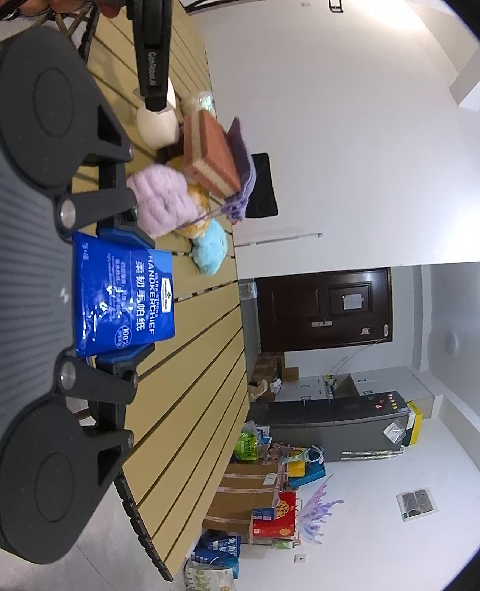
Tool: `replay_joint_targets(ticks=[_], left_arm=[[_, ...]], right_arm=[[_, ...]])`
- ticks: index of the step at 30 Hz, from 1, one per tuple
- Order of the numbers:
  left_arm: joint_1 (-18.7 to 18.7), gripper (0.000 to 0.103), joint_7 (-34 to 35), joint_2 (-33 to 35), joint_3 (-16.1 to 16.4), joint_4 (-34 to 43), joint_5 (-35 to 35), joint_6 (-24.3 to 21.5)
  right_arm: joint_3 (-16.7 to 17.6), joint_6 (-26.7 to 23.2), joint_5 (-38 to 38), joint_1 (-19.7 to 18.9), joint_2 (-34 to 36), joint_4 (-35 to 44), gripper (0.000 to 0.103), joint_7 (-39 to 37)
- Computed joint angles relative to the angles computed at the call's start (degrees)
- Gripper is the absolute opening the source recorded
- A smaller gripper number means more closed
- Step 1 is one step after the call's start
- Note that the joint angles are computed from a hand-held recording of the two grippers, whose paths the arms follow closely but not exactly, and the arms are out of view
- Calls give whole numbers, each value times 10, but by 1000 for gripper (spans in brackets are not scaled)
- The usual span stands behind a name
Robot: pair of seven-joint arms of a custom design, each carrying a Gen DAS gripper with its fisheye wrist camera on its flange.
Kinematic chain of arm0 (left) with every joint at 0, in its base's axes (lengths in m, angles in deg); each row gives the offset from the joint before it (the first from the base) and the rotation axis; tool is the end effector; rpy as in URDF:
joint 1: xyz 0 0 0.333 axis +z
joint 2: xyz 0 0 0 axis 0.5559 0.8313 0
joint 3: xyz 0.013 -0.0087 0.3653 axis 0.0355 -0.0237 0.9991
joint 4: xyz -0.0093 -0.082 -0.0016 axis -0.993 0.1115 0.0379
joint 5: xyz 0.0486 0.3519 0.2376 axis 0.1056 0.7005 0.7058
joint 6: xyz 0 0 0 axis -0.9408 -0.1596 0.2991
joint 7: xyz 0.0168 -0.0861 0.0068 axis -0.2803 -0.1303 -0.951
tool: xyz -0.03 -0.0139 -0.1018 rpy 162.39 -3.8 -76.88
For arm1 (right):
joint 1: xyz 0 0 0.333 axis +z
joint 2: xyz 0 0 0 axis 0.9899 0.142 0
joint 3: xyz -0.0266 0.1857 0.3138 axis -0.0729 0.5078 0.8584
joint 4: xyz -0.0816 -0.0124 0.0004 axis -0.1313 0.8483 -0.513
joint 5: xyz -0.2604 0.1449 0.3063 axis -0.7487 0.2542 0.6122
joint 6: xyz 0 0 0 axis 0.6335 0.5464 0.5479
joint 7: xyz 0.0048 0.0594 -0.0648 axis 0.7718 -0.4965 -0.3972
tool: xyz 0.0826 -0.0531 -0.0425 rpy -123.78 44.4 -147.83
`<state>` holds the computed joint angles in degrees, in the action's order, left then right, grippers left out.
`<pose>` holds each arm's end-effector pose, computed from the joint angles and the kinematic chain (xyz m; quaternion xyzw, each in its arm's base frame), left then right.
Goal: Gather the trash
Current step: 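Carry the white block with the left tool down over the black bin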
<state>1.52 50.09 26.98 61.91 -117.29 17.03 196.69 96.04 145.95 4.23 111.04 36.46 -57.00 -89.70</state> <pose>0.6698 -0.4639 0.6252 -0.4896 0.6949 -0.4246 0.3115 0.5631 0.3634 0.5963 -0.4363 0.6856 -0.4604 0.3573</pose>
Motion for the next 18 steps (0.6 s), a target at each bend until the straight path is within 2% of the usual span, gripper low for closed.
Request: replay_joint_targets(ticks=[7, 13, 18], left_arm=[[23, 31, -22, -77, -3, -107, 2, 60], [36, 31, -71, -140, -3, -182, 52, 74], [62, 31, -113, -193, -21, -241, 102, 83]], right_arm=[[15, -26, -14, 16, -15, -6, 51, 4], [35, -48, -5, 27, -40, -33, 51, 37], [53, -64, 11, 33, -59, -54, 51, 45]])
